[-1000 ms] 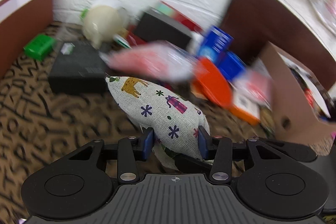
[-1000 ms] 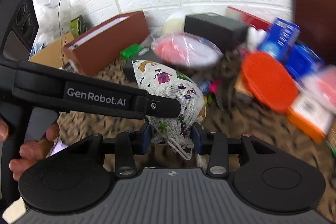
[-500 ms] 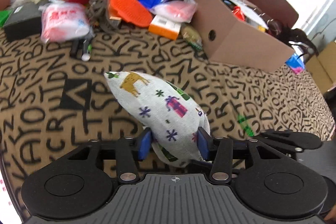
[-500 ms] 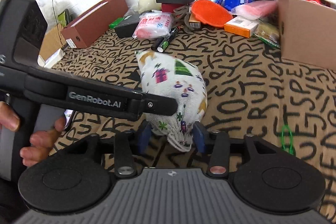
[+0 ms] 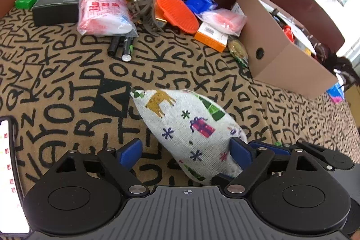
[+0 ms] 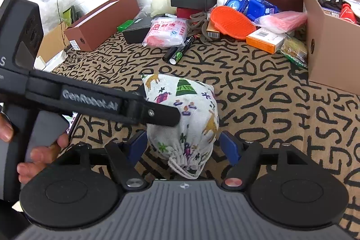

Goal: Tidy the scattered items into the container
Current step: 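Lift the pouch with the right gripper and carry it toward the cardboard box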

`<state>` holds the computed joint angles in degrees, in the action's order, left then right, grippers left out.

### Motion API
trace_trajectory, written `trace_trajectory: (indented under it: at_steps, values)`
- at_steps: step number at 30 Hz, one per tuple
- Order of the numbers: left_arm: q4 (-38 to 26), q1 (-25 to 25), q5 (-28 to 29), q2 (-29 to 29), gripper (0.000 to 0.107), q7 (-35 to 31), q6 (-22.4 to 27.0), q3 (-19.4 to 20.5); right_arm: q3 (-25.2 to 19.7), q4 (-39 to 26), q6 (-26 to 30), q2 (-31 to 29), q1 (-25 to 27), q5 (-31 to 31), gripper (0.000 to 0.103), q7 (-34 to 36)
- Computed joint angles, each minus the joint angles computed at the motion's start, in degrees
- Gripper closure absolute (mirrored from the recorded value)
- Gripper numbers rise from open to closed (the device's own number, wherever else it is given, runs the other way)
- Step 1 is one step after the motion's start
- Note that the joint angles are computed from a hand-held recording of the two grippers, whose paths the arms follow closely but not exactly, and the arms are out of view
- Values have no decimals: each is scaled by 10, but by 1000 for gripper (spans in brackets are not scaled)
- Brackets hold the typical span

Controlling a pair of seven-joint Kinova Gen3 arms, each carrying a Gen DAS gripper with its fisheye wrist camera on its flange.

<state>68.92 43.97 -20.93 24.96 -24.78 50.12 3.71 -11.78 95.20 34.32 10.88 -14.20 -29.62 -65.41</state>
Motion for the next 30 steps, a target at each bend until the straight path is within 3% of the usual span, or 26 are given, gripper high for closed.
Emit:
trace_trajectory:
  at_steps: [3,6,11,15,18,23,25,30]
  values:
    - [11,5,-14,-8,15,9,-17,-6,-5,-5,5,1,12,-25,19,24]
    - [-16,3,-7,14,14,-4,10,-8,2,-19,2,13,-2,-3,19,6]
    - [13,-21,24,8,15,-9,-33,2,-6,-44,23,41,3,-1,20,1]
    - [-10,-22,33,27,15,-15,-30,1,1,-49,7,55,-13,23,25,-36]
    - [-8,-36,54,26,30,-47,-46,13,-11,-42,4,51,3,13,29,-29]
    - [-52,-27,63,46,35,-69,-13,5,-19,-32,1,48,23,-17,37,-7]
    - [-87,-18,57,57,45,-82,13,2,-22,-28,-3,44,28,-27,43,1]
    - [-160,-7,48,76,48,-126,27,-2,-23,-3,-41,8,54,-72,45,49]
